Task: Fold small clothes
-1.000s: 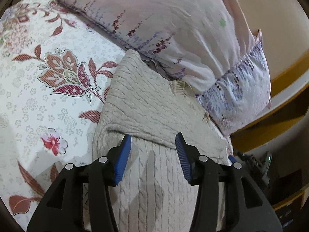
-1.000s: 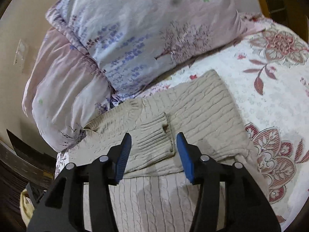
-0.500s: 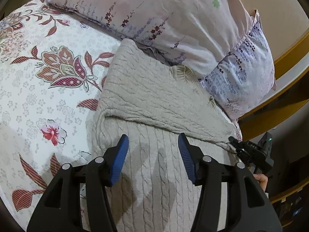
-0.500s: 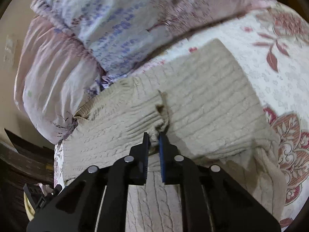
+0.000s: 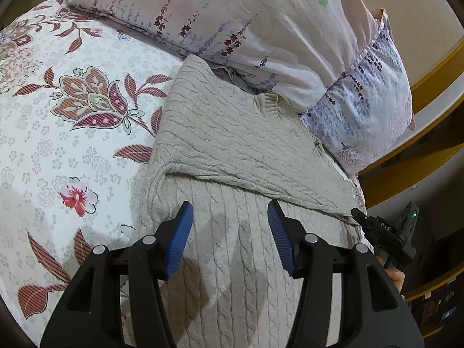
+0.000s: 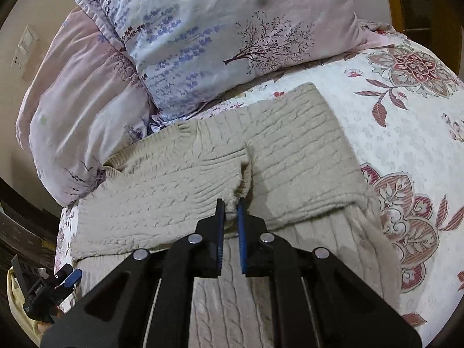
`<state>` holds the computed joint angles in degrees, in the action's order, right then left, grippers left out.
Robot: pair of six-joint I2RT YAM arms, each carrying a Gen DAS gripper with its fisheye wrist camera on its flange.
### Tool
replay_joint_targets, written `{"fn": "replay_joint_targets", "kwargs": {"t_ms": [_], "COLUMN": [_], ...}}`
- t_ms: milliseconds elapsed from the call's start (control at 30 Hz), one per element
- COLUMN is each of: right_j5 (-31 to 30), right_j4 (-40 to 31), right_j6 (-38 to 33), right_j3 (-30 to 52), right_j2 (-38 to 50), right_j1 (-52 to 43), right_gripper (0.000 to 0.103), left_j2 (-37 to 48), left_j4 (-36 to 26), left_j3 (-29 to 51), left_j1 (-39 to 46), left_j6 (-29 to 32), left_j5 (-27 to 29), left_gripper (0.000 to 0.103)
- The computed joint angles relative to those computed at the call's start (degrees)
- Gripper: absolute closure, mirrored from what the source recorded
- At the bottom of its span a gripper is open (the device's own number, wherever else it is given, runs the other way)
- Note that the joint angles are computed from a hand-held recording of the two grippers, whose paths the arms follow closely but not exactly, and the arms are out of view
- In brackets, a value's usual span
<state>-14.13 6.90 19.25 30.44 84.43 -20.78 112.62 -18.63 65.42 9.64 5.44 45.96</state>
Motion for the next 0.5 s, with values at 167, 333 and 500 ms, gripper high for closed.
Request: {"fn": "replay_joint_targets", "kwargs": {"t_ms": [167,333,500], "right_j5": [2.65,4.88,-3.28], "right_j4": [-1.39,-3.83,-7.3], "right_j6": [-0.5,-3.46,-4.81], "right_j3": [0.32,2.64,0.12], "right_j2": [0.47,2.47,-4.38], "right_j1": [1.31,2.23,-3.35], "right_gripper": [0.095,0.087,0.065], "left_j2": [-0.1,-1.33,-2.97], "left_j4": [0.2,-1.91,-6.12], "left_j3": [-0.26,-1.03,-2.24], "left_j1": [-0.02,1.81,7.03], "left_j6": [0.29,4.15,11.83], "left_j5": [0.02,2.65,5.02], "left_gripper": [0.048,0.048,0.046]}}
